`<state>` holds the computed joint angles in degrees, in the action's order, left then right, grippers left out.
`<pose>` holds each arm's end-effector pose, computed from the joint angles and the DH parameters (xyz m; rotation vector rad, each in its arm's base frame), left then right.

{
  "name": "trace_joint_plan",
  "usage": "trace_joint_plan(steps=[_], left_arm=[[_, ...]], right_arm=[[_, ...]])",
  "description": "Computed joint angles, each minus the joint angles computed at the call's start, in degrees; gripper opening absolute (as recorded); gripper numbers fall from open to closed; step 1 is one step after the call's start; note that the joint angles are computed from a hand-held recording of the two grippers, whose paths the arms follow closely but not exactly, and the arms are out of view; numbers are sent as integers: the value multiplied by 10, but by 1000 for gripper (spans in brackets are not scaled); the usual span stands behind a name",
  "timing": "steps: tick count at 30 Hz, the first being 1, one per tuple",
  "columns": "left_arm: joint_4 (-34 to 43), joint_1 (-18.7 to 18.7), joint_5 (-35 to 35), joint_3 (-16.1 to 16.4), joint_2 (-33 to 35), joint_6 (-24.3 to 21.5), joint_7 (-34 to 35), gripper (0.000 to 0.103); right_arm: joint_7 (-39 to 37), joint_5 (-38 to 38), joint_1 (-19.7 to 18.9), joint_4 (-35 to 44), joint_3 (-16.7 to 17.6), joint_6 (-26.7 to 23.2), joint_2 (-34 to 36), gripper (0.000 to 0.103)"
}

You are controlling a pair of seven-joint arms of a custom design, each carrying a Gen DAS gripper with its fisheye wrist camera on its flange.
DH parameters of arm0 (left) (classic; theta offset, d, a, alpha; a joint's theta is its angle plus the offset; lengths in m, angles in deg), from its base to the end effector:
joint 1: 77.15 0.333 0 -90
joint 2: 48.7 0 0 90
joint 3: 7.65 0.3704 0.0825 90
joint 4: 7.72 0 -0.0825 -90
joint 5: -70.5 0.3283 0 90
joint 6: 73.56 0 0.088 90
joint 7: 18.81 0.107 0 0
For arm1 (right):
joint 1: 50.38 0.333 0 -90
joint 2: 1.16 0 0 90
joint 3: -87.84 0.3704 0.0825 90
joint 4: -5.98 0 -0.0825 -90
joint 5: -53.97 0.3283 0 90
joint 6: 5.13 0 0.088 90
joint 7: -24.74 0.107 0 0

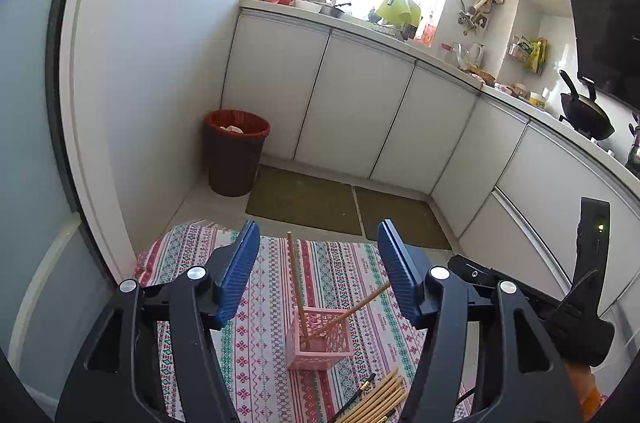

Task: Organize utensils

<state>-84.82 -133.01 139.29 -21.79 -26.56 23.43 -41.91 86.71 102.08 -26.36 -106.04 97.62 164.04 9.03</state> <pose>0.3390 -0.5593 0.6209 -1.9332 1.0339 -0.9487 0.5258 0.2828 0.5503 -1.8082 1.3360 -0.1542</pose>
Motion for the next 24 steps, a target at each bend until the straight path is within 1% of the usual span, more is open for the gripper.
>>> trace_joint_plan(steps=[1,2,3,4,7,8,9,11,12,14,15,16,17,18,20,22,23,24], left_arm=[[11,-3,-2,-1,6,-6,9,66],[16,-5,-5,-1,9,-9,15,68],[24,-8,-10,-1,15,-12,22,73],[30,-10,-15,-1,20,-14,27,76],[38,-13,-36,2,32,-11,29,79],[38,-11,-46,1,34,-5,30,79],[38,-9,-58,0,37,2,33,81],[37,-3,-81,-2,41,18,45,84],[40,-3,-91,-3,46,23,54,87],[56,-2,-115,-5,61,28,82,91],[63,-2,-128,-5,69,32,95,95],[67,1,-142,-5,75,40,109,96],[72,7,-163,-9,84,54,131,96],[76,14,-186,-13,93,69,152,96],[87,34,-244,-27,115,107,205,96],[114,45,-291,-35,146,131,256,96],[119,48,-309,-39,157,143,275,96],[139,53,-333,-44,176,148,306,96]], right_arm=[[-1,2,0,-10,-1,8,-6,58],[-3,6,-1,-21,-1,18,-13,63],[-10,13,-2,-31,0,26,-19,67],[-20,21,-3,-42,2,35,-26,68],[-44,29,-2,-76,3,65,-45,75],[-63,43,-3,-87,6,77,-51,80],[-99,76,-7,-95,14,87,-57,83],[-197,168,-12,-103,25,98,-69,88],[-261,230,-13,-107,27,97,-77,91],[-349,312,-12,-119,13,77,-93,94],[-372,331,-13,-133,3,58,-103,96],[-382,337,-16,-149,-8,40,-112,96],[-379,327,-20,-166,-19,20,-119,96],[-367,307,-26,-182,-28,4,-124,96],[-344,270,-39,-213,-43,-10,-127,96],[-350,273,-47,-235,-50,4,-124,96],[-364,288,-51,-245,-53,17,-119,96],[-373,301,-55,-252,-56,24,-115,96]])
